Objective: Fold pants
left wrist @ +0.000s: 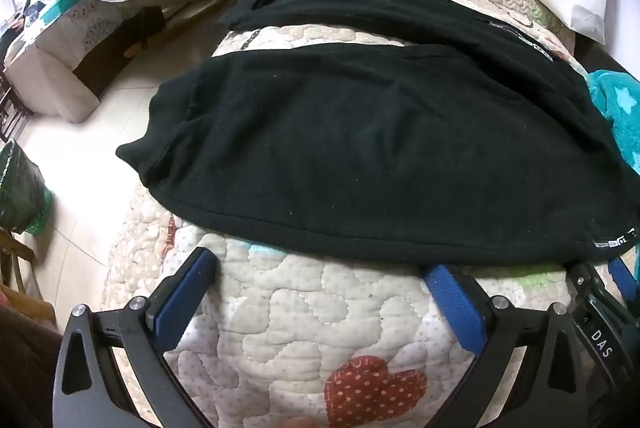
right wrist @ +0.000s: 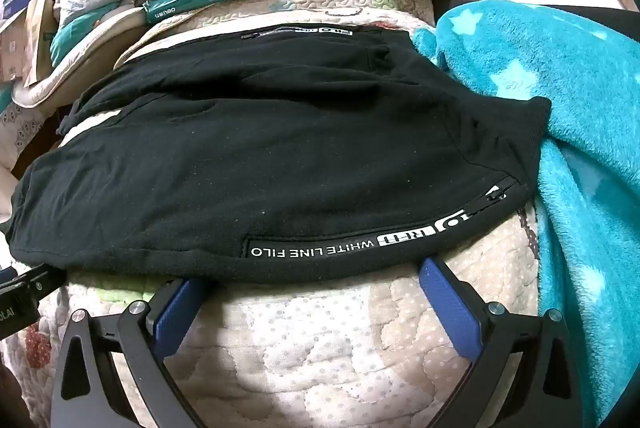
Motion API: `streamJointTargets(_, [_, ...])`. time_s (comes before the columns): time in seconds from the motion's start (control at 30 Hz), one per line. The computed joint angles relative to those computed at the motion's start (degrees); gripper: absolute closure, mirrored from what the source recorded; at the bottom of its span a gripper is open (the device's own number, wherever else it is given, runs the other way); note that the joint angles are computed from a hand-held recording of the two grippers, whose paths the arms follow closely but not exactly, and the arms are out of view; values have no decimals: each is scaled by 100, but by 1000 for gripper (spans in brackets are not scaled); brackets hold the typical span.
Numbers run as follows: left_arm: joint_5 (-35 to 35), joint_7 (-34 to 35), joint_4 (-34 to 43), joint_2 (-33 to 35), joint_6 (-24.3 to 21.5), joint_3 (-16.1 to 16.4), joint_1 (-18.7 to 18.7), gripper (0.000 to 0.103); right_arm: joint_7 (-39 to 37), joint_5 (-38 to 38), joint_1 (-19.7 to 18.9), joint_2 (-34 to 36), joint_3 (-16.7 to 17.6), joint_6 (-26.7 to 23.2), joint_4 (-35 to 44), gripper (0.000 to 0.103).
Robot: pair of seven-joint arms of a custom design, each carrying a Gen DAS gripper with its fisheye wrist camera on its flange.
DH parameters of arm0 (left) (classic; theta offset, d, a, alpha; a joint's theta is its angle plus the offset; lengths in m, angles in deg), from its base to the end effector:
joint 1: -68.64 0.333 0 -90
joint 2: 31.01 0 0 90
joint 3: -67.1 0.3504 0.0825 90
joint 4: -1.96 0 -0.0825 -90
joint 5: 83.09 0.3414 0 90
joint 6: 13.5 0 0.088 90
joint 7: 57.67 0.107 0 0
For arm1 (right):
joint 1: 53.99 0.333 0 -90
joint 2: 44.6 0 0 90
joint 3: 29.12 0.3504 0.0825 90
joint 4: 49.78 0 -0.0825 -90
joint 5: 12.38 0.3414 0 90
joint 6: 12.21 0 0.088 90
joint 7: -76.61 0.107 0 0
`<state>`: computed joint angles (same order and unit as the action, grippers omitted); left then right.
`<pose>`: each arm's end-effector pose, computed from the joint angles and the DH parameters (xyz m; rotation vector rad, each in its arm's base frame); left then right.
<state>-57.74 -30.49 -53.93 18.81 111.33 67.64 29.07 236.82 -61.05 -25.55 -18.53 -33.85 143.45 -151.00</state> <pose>0.6227 -0.4882 0.4144 -2.1229 1.7068 -0.5132 0.5993 0.3019 0.4081 -1.7386 1.9065 -0.7277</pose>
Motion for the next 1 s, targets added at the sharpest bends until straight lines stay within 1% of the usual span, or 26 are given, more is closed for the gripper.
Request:
streamJointTargets(0.13, [-75, 108, 7, -3, 1, -48, 62, 0, -1, 1, 2, 0, -2, 1, 0, 0])
streamJointTargets(0.17, [45, 24, -116, -69, 51, 41, -17, 0, -1, 1, 2, 0, -2, 1, 0, 0])
streamJointTargets(0.23, [66, 41, -168, -99, 76, 27, -11, 0, -7, 5, 2, 0, -1, -5, 1, 0])
streamJointTargets(0.27, [155, 34, -158, -99, 46, -79, 43, 0, -7, 5, 2, 0, -1, -5, 1, 0])
streamJointTargets(0.3, [56, 108, 52, 13, -25, 14, -23, 0, -7, 5, 2, 0, -1, -5, 1, 0])
streamJointTargets(0.37, [43, 131, 65, 15, -16, -4, -11, 0, -7, 5, 2, 0, -1, -5, 1, 0])
streamJointTargets(0.4, [-31, 148, -13, -17, 84, 102, -61, 0, -7, 5, 2, 0, -1, -5, 1, 0])
streamJointTargets(0.43, [115, -38, -291, -158, 221, 42, -42, 0, -25, 27, -8, -1, 10, -7, 0, 0])
streamJointTargets(0.47, [167, -126, -473, -243, 359, 61, -52, 0, -37, 48, -17, -4, 19, -5, -3, 0])
streamJointTargets(0.5, [217, -117, -526, -272, 388, 64, -68, 0, -63, 86, -30, -7, 35, -9, -5, 0])
streamJointTargets(0.57, [163, 10, -535, -293, 366, -18, -7, 0, -172, 230, -78, -31, 98, -35, -6, 0])
streamJointTargets(0.63, [66, 176, -620, -350, 437, -115, 87, 0, -264, 366, -122, -7, 138, -41, 9, 0])
streamJointTargets(0.8, [26, 403, -648, -366, 467, -112, 86, 0, -873, 1099, -327, -15, 394, -259, 108, 0])
streamJointTargets(0.87, [72, 391, -767, -425, 544, -85, 50, 0, -1143, 1337, -360, 20, 454, -394, 199, 0])
streamJointTargets(0.9, [65, 415, -803, -451, 554, -97, 53, 0, -1303, 1490, -367, 66, 496, -581, 316, 0])
streamJointTargets(0.97, [2, 416, -939, -546, 601, -141, 82, 0, -1900, 1987, -466, 249, 683, -1207, 782, 0])
streamJointTargets(1.0, [-36, 425, -992, -591, 616, -165, 102, 0, -2052, 2195, -484, 318, 717, -1431, 960, 0])
